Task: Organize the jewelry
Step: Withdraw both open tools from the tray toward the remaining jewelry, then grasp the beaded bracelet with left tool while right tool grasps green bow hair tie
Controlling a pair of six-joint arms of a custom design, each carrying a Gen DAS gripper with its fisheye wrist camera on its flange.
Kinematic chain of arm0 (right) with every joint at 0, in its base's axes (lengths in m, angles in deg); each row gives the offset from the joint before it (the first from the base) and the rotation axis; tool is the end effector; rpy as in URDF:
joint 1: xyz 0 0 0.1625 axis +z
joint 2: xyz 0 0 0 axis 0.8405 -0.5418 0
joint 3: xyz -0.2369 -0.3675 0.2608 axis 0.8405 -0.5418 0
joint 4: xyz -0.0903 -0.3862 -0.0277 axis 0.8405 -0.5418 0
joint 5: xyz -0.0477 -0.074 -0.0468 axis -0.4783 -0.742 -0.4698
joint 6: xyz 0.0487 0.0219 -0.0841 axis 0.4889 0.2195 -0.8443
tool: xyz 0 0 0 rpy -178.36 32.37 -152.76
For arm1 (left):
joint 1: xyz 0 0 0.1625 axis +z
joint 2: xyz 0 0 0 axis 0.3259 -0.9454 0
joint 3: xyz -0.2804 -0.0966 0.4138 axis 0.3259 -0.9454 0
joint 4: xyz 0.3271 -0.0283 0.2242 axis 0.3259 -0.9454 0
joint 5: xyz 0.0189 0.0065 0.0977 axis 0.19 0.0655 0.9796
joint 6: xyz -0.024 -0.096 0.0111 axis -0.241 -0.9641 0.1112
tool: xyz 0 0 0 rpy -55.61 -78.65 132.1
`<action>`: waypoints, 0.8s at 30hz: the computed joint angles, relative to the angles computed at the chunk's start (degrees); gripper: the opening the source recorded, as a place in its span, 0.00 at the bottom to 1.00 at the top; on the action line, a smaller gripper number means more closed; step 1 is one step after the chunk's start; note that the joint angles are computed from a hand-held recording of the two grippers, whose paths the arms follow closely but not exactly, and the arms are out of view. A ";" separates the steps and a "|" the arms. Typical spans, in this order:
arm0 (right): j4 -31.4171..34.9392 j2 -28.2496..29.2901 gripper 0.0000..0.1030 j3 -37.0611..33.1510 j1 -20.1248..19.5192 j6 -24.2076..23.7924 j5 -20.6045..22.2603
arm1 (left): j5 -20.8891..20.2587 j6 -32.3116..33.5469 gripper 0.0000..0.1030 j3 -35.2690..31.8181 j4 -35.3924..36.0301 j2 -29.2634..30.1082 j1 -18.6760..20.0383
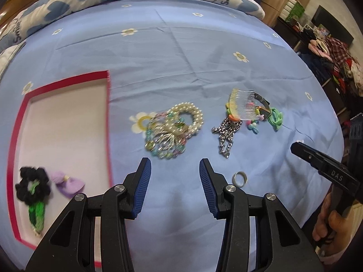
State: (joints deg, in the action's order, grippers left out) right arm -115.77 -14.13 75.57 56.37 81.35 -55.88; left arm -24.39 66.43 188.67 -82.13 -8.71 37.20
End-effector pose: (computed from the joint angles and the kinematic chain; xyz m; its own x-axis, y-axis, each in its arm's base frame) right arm 0.3200 -0.5568 0.1556 -0.8942 0.1939 0.4035 -0.0936 0.8005 -0.5921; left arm -0.1988 -0.6319 0.3147 -0.7651 0.3766 -0.5223 0.4967 0.8613 -0.1066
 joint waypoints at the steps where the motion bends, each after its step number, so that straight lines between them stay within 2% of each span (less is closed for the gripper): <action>1: -0.05 -0.05 0.45 -0.13 -0.33 -0.09 -0.40 | -0.44 0.39 0.42 -0.29 -0.27 0.51 0.16; 5: 0.22 -0.10 0.45 -1.11 -1.84 -0.78 -1.26 | -3.33 0.48 0.42 -2.31 0.18 2.59 1.56; 14: 1.17 1.30 0.45 -4.10 -4.30 -1.62 -2.35 | -1.07 0.74 0.40 -4.59 1.78 6.24 2.52; 16: 1.21 1.64 0.45 -4.38 -4.46 -1.79 -2.60 | -0.09 1.62 0.34 -4.40 1.09 6.65 2.31; 17: 1.22 1.83 0.43 -4.53 -4.54 -1.94 -2.79 | -0.10 2.01 0.21 -4.55 1.36 6.87 2.32; 18: 1.25 1.98 0.43 -4.67 -4.63 -2.06 -2.91 | -0.16 2.08 0.11 -4.70 1.68 7.02 2.37; 20: 0.88 2.27 0.38 -4.70 -4.61 -2.33 -3.62 | -0.42 2.50 0.10 -4.66 1.41 7.02 2.47; 21: 0.85 2.36 0.33 -4.72 -4.55 -2.43 -4.13 | -0.73 2.70 0.06 -4.56 1.23 6.90 2.51; 22: 0.99 2.38 0.25 -4.78 -4.56 -2.37 -4.18 | -1.04 2.87 0.06 -4.35 0.92 6.64 2.56; 24: -0.12 2.29 0.25 -4.31 -4.35 -2.60 -4.23 | -1.29 3.17 0.06 -3.71 0.27 5.94 2.49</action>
State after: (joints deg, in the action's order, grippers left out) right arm -115.89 -11.84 71.26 52.02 78.75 -60.11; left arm -25.67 69.60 184.96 -81.85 -2.77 39.69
